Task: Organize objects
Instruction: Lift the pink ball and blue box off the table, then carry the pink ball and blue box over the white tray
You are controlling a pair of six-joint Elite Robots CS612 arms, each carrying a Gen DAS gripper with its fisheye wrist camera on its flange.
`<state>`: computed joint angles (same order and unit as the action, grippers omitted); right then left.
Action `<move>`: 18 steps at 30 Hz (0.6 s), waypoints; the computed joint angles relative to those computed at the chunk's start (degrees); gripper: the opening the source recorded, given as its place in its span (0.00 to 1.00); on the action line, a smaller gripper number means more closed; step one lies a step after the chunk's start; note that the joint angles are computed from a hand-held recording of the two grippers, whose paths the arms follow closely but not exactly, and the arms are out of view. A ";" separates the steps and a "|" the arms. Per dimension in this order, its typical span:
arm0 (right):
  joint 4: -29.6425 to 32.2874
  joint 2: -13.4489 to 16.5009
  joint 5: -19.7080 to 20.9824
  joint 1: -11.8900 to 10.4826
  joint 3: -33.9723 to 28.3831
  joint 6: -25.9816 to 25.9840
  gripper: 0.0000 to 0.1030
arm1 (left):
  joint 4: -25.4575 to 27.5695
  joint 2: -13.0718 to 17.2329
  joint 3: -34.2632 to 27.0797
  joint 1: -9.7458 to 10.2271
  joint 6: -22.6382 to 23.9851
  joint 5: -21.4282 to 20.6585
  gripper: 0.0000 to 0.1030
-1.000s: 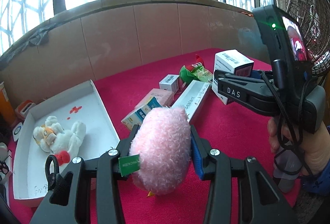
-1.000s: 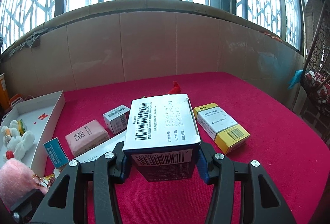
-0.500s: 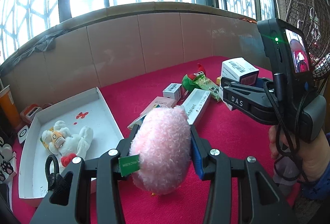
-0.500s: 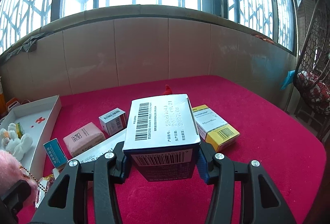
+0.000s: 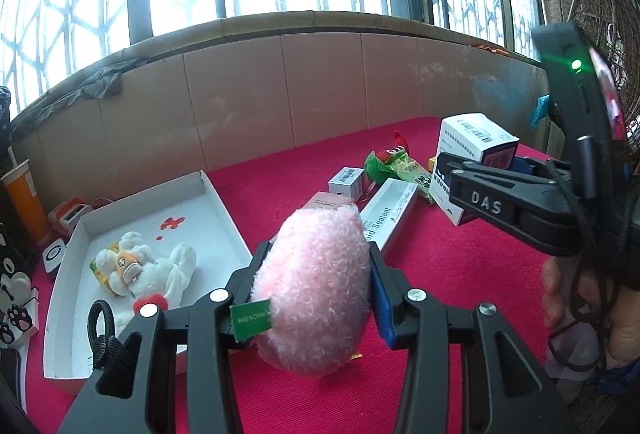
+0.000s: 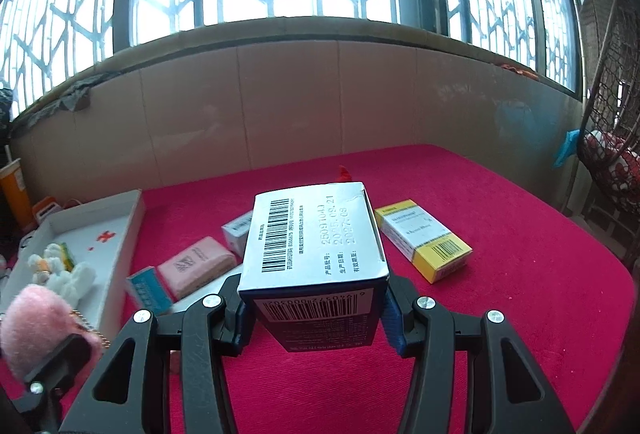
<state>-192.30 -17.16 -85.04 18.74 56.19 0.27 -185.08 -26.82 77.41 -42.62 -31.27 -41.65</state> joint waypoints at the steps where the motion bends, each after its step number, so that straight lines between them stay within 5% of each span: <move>1: -0.44 -0.28 0.65 -0.04 0.46 0.00 0.54 | 0.09 -0.10 0.15 -0.02 -0.34 0.25 0.43; 18: -1.51 -1.78 4.50 0.61 3.07 -3.28 0.54 | -1.09 -1.27 2.60 -0.22 -3.53 2.45 0.43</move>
<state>-193.81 -18.94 -80.55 19.35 59.27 -3.01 -186.17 -28.09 80.00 -42.84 -34.80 -39.20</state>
